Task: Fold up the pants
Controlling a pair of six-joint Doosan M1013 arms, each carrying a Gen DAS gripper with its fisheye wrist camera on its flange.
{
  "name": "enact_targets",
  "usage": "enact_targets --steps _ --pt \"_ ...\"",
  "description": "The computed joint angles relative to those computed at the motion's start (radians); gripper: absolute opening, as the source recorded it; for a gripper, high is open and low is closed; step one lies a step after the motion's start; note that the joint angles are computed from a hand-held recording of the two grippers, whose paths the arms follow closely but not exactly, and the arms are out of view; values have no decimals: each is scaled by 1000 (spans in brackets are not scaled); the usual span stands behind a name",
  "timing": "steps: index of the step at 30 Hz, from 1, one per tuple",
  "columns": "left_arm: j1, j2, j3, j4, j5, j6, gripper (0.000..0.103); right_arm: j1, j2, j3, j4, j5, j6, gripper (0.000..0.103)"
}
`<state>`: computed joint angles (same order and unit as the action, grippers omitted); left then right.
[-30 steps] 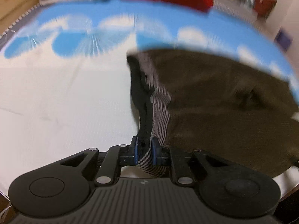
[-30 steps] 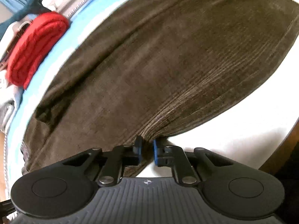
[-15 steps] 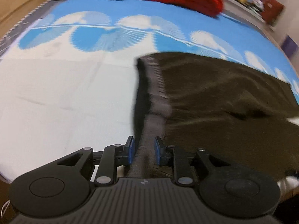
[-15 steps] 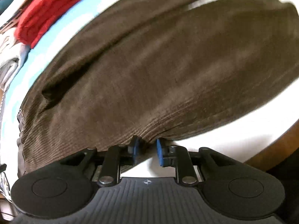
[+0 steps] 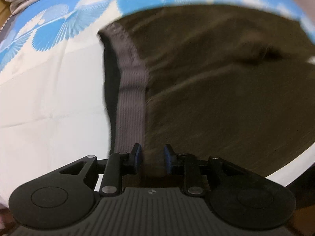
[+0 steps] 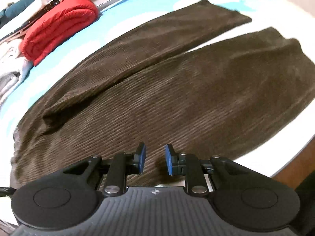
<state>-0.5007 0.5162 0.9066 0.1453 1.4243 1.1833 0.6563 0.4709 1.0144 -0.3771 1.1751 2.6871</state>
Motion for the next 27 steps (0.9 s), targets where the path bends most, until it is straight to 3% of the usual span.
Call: enact_targets --steps 2,5,7,11,18,21,23,25,27 --pt "-2 8 -14 -6 7 3 38 -18 26 -28 71 94 -32 37" --pt "-15 39 -37 11 123 75 41 -23 29 -23 87 111 -56 36" --pt "-32 41 -38 53 123 125 42 -19 32 -34 76 123 -61 36" --pt "-26 11 -10 46 27 63 48 -13 6 -11 43 62 22 36" --pt "-25 -32 31 96 -140 -48 59 -5 -36 -18 -184 -98 69 37" --pt "-33 -41 40 123 -204 -74 67 -21 -41 -54 -264 -154 29 39" --pt "-36 -51 50 153 -249 -92 75 -36 -40 -81 -297 -188 -28 46" --pt "-44 -47 48 186 -283 -113 77 -58 -36 -107 -305 -224 -104 55" --pt "-52 -48 43 217 -295 -137 77 -73 -23 -134 -319 -241 -172 58"
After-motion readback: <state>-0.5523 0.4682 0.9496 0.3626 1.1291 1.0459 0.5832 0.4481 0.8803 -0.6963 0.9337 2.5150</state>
